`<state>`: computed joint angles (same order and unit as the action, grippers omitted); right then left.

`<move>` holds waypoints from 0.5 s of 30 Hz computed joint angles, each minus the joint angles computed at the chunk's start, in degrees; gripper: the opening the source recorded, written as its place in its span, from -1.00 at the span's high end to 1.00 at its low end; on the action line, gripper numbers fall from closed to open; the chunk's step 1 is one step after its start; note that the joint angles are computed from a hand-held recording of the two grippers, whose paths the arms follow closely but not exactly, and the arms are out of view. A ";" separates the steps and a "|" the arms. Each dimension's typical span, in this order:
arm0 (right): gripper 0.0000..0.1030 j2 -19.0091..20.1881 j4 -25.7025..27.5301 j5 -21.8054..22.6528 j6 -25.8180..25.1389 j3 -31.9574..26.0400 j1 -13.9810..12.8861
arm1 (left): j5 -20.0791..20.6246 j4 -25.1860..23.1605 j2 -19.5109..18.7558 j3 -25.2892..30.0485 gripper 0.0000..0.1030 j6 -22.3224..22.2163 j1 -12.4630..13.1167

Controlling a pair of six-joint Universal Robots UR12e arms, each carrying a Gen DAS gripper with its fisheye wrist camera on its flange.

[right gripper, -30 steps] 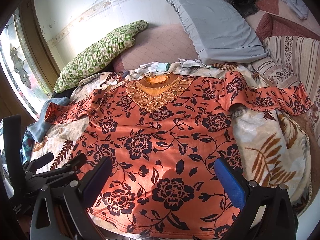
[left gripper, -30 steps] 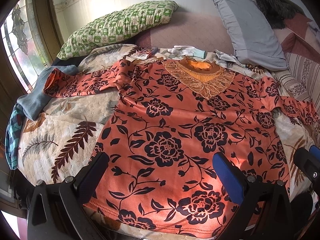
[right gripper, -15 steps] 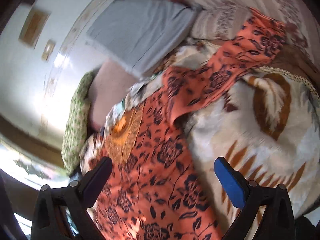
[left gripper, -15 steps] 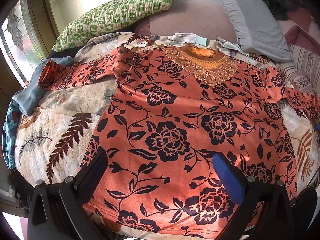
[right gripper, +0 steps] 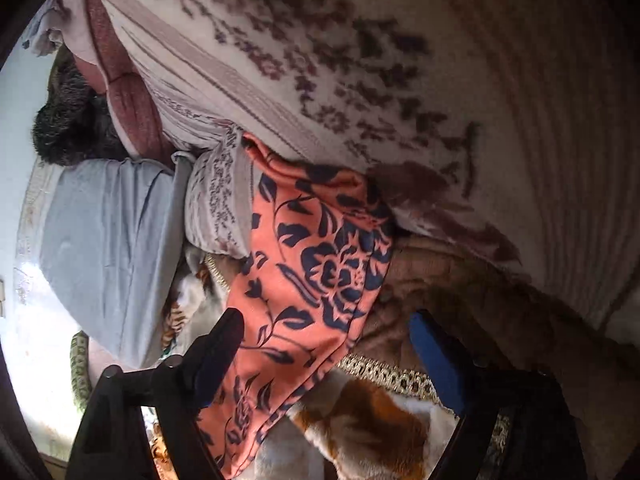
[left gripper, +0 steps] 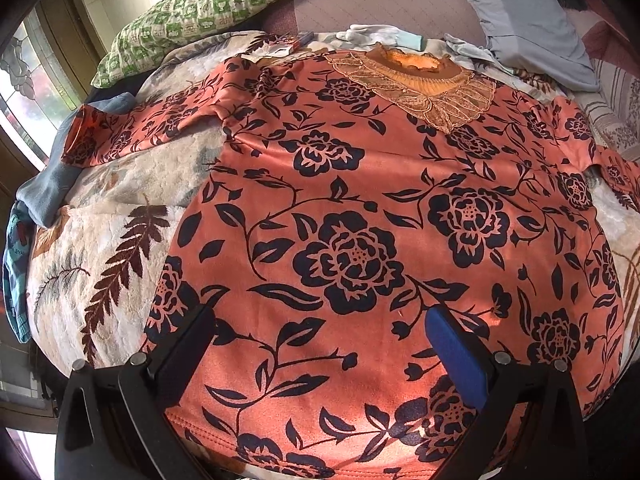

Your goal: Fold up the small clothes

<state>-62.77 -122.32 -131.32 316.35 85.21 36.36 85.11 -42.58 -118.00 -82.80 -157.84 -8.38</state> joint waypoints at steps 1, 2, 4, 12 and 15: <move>-0.61 0.03 -0.13 0.95 -0.43 0.11 -0.52 | 0.19 -0.01 -0.14 0.11 -1.00 0.08 0.00; -0.59 -0.10 -1.59 2.08 -1.49 0.78 -1.11 | 0.41 -0.28 -0.32 0.29 -1.00 0.11 0.03; -0.58 -0.23 -3.53 4.77 -2.89 1.54 -2.27 | 0.79 -1.22 -0.69 0.75 -1.00 -0.08 0.16; 0.45 -1.42 -5.05 7.13 -1.93 3.85 -4.35 | 0.47 -2.95 -1.67 1.62 -1.00 -2.22 1.26; 0.82 -1.54 -4.31 5.82 -3.82 3.36 -4.66 | -0.21 -2.96 -1.66 1.47 -1.00 -2.40 1.66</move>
